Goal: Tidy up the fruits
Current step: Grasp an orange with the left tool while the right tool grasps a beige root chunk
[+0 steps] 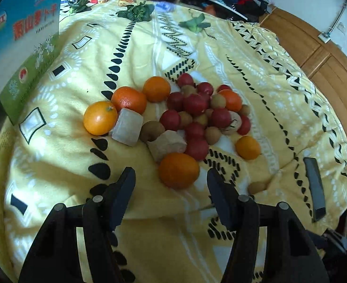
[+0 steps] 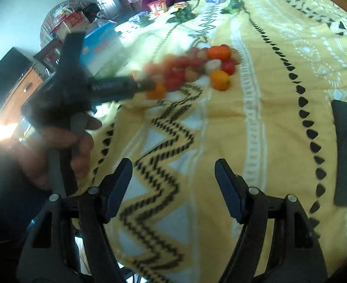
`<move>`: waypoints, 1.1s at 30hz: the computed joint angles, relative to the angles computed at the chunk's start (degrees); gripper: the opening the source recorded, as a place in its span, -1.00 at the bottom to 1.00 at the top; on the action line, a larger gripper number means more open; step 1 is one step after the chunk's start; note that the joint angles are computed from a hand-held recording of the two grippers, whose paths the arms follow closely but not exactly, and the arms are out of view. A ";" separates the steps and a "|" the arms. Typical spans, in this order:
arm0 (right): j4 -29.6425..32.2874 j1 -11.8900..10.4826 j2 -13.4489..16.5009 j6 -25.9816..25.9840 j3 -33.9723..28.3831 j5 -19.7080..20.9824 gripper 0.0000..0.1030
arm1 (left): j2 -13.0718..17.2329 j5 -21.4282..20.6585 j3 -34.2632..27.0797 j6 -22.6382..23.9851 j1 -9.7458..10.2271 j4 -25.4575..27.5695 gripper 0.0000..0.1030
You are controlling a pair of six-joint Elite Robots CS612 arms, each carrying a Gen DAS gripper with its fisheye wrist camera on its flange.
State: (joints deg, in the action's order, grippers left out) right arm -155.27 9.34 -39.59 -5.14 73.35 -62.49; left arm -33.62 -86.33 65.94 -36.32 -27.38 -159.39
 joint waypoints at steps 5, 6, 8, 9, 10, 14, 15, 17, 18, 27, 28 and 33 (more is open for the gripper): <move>-1.01 -0.60 1.39 1.11 -1.93 1.25 0.42 | 1.52 0.58 -2.30 1.29 0.01 1.79 0.07; -1.05 -0.66 1.57 1.29 -2.21 1.44 0.42 | 1.58 0.77 -2.35 1.89 -0.06 1.70 0.03; -0.78 -0.70 1.99 1.45 -2.99 1.98 0.41 | 1.92 0.09 -2.67 2.76 -0.03 0.96 -0.25; -0.54 -0.64 2.12 1.30 -3.31 2.12 0.41 | 1.81 0.04 -2.48 3.02 -0.07 0.71 -0.26; -0.38 -0.59 2.38 1.22 -3.78 2.24 0.41 | 1.43 0.07 -1.84 3.40 -0.12 0.11 -0.26; 0.42 -0.34 3.59 0.70 -6.18 3.57 0.40 | -0.93 0.66 2.43 2.10 -0.15 -3.72 -0.26; 0.61 -0.24 3.99 0.50 -6.97 3.93 0.40 | -1.76 1.10 3.97 1.49 -0.17 -5.08 -0.26; 1.29 0.18 5.14 -0.31 -9.25 4.48 0.40 | -3.51 2.17 7.09 0.44 -0.18 -7.48 -0.26; 1.89 0.40 5.83 -0.83 -10.56 4.95 0.40 | -4.36 2.88 8.54 -0.01 -0.21 -8.35 -0.26; 13.82 3.85 15.14 -10.88 -28.74 3.46 0.07 | -7.68 4.87 14.25 -2.27 0.46 -12.12 -0.26; 15.07 4.29 16.18 -11.90 -30.76 1.72 0.06 | -7.66 4.68 14.26 -2.35 0.57 -12.30 -0.26; 17.92 5.80 18.90 -15.43 -35.72 -6.13 -0.03 | -7.19 3.60 14.00 -1.96 0.88 -12.69 -0.26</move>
State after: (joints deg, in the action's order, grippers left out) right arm -137.34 15.14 -20.69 -20.57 37.63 -68.62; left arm -40.82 -82.73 79.94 -38.28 -26.49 -172.08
